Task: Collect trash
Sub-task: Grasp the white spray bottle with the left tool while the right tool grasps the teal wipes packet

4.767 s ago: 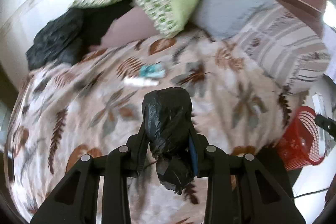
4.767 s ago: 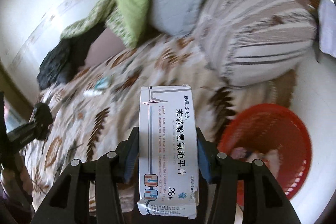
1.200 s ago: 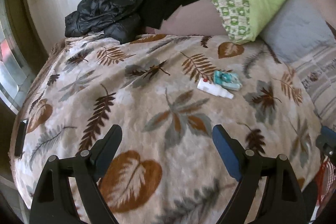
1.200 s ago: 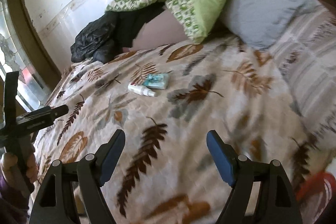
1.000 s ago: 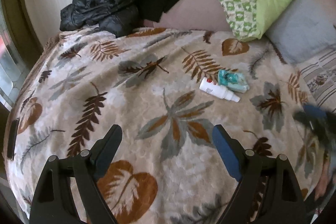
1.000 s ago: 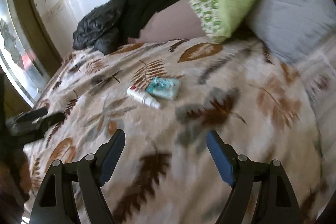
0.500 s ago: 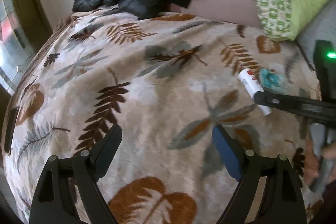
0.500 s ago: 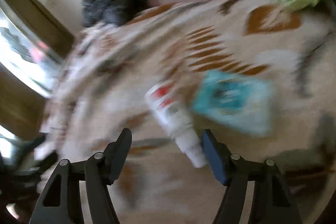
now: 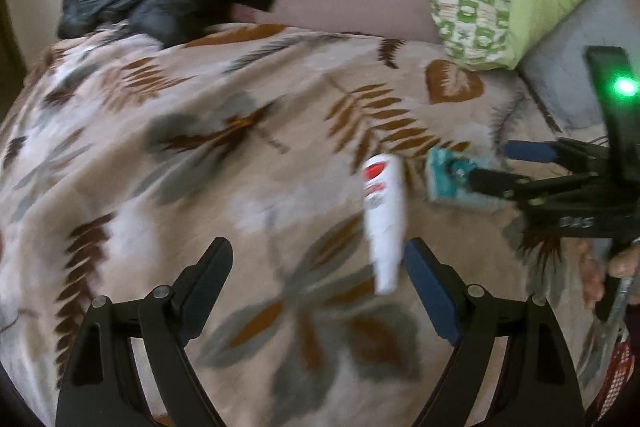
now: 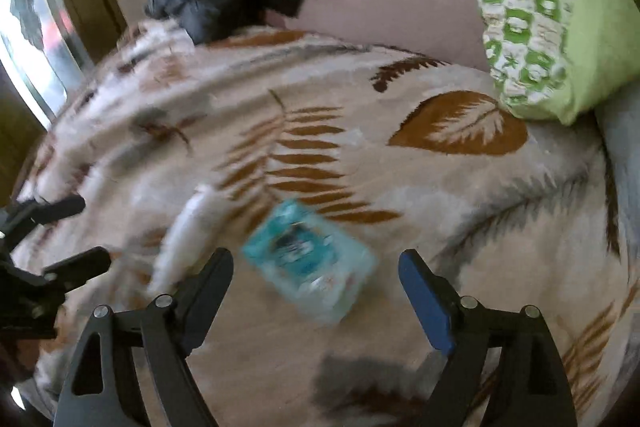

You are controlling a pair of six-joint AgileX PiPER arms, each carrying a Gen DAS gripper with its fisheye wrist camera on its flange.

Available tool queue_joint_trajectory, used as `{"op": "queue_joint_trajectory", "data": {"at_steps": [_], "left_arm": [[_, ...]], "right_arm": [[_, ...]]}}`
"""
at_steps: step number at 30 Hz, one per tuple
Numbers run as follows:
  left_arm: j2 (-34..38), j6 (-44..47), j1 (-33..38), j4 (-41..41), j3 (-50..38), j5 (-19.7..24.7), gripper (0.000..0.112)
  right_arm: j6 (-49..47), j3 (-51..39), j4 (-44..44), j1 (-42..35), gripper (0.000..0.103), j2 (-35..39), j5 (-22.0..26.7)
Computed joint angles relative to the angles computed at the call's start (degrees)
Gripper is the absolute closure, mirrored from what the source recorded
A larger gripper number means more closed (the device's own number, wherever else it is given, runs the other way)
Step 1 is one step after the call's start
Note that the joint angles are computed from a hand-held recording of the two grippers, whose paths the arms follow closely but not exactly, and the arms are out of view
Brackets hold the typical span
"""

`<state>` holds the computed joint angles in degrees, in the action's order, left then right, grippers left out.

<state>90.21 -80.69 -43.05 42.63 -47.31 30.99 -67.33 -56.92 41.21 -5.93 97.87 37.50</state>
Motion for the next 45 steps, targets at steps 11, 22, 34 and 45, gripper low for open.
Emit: {"op": "queue_joint_trajectory", "data": {"at_steps": [11, 22, 34, 45], "left_arm": [[15.93, 5.38, 1.10, -0.75, -13.21, 1.52, 0.083], [3.30, 8.03, 0.68, -8.10, 1.53, 0.50, 0.083], [4.15, -3.19, -1.35, 1.59, 2.38, -0.41, 0.084], [-17.06, -11.41, -17.53, -1.37, 9.16, 21.79, 0.083]], "right_arm": [[3.27, -10.25, 5.86, -4.80, 0.016, 13.32, 11.26], [3.73, -7.60, -2.28, 3.66, 0.013, 10.60, 3.51], [5.43, 8.90, -3.20, 7.74, 0.047, -1.42, -11.52], [0.68, 22.17, 5.11, -4.33, 0.051, -20.77, 1.84]]}}
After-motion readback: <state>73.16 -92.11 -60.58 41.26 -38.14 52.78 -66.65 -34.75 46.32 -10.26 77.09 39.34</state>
